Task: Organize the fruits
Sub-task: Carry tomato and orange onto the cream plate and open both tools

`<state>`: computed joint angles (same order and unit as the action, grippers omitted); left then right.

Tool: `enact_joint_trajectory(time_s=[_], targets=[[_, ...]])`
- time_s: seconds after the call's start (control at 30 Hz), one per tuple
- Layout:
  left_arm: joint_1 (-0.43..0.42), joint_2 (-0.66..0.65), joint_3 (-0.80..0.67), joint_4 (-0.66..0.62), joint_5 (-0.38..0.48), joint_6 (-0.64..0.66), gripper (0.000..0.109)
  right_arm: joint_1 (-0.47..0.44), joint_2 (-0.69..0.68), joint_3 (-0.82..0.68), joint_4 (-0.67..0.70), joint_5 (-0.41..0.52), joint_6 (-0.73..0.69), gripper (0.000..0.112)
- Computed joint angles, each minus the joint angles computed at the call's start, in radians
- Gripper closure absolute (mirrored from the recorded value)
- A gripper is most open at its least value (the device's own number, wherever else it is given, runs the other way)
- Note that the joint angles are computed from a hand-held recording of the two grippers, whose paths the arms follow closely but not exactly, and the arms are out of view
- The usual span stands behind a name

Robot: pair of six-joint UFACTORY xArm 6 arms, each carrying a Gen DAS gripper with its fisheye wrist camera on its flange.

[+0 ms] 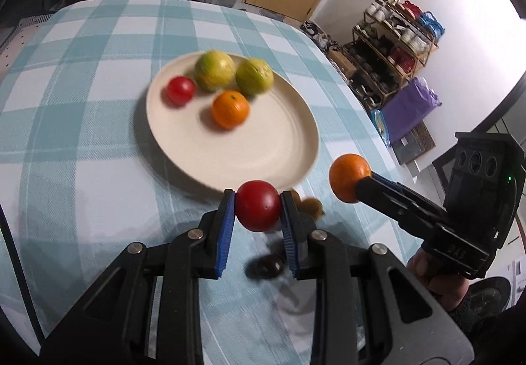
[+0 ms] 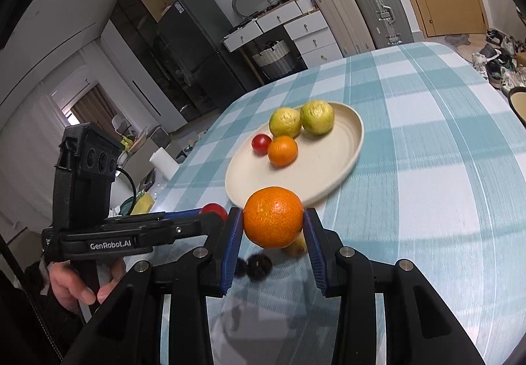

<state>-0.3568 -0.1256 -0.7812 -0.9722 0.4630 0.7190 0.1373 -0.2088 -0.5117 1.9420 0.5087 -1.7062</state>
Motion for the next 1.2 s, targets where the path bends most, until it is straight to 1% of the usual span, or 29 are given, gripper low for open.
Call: enact_joint_trajectory(time_s=[0.3,0.67,0.9,1.2], targets=[[0.056,0.143,-0.152,0.005,0.020,-0.020,0.084,0.012,0.095,-0.128,-0.063,-0.005,0.061,0.074],[0.082,0.312,-0.318,0.050,0.015,-0.068,0.084,0.008,0.257,-0.303,-0.141,-0.014,0.155,0.074],[0.079,0.365,-0.369,0.065,0.015,-0.078,0.084,0.002,0.366,-0.406,-0.217,-0.030,0.269,0.074],[0.077,0.414,-0.412,0.093,0.013,-0.106,0.084,0.019,0.427,-0.460,-0.249,-0.068,0.314,0.074]])
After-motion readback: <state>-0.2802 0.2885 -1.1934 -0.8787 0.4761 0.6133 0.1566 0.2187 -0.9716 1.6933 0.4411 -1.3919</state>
